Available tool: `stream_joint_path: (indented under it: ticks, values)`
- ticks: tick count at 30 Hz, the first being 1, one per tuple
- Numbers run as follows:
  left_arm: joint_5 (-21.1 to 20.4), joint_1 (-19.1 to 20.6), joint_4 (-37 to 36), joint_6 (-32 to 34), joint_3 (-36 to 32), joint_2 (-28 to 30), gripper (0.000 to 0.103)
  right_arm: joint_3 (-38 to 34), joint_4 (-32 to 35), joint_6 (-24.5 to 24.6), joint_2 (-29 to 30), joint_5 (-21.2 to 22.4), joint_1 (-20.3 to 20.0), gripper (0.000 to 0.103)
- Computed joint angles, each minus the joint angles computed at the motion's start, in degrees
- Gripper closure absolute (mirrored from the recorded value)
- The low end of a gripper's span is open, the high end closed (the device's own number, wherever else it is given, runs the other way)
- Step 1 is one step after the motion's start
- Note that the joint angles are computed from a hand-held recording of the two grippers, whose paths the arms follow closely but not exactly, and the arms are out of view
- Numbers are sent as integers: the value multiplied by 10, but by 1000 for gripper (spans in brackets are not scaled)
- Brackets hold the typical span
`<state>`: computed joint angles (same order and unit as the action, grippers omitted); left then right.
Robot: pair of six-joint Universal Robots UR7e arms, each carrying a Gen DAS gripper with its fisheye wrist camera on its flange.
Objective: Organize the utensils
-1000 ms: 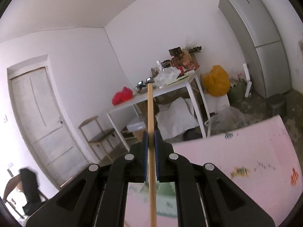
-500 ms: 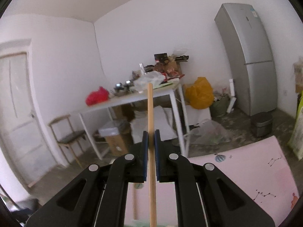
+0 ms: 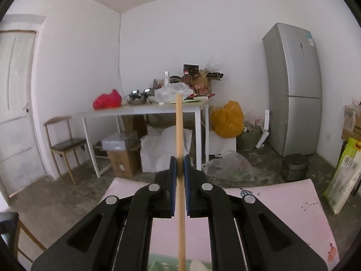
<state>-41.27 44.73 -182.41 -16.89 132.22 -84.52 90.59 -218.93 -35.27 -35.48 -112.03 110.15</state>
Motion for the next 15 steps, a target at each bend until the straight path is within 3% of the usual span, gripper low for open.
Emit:
stream_joint_path:
  ticks: [5,10,12,13,15]
  values:
    - [-2,4,-4,-2,3,-1,29,41,-33,-16,-13,-6,1,96]
    - [-2,7,-13,-3,8,-1,29,117,-36,-2,-47,-7,1,94]
    - [0,10,-11,-6,7,2,29,148,-45,-8,-57,-22,5,72]
    - [-1,13,-9,-7,5,4,29,161,-52,-6,-63,-25,6,54]
    - [-1,19,-7,-8,2,8,29,195,-71,8,-79,-18,7,52]
